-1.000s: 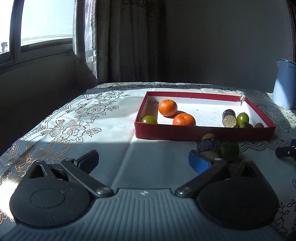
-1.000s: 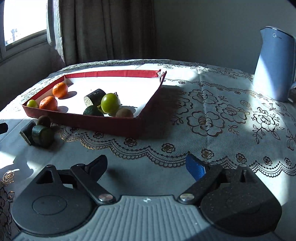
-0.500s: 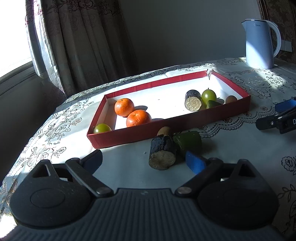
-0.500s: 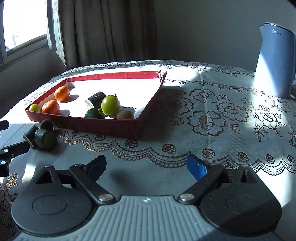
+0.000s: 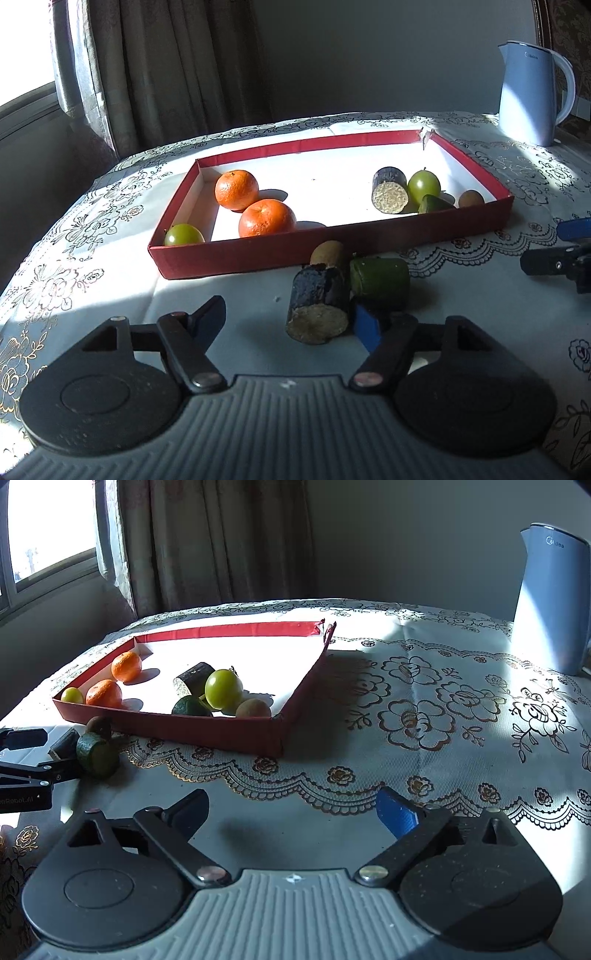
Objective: Organize fruits
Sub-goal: 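Move the left gripper to the dark cylindrical slice and close on it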
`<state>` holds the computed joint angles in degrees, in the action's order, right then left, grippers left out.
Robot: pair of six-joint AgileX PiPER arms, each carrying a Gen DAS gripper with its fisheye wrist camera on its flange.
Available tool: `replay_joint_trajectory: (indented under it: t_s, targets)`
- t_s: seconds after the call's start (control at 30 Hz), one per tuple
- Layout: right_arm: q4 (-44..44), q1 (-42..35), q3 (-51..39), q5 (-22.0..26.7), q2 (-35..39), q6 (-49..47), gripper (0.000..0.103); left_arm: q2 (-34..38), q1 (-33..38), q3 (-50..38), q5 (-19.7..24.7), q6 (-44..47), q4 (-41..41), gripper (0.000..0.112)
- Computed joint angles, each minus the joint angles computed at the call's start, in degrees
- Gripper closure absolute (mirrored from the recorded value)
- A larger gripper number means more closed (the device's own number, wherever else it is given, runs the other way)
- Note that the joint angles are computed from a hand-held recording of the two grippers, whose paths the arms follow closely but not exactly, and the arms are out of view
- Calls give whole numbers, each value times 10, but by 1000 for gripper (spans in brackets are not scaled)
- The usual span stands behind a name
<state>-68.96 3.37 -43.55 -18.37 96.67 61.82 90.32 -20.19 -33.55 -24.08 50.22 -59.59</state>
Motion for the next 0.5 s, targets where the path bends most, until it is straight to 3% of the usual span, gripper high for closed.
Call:
replay_joint_trajectory:
  t_s: [0.27,0.5]
  targets:
    - [-7,-2,-1,-3,1,6,4,-11,20,9,44,-133,125,79]
    - [-28,-9,-3,-15,3,27,2,-26,3,23,22,-126,97,81]
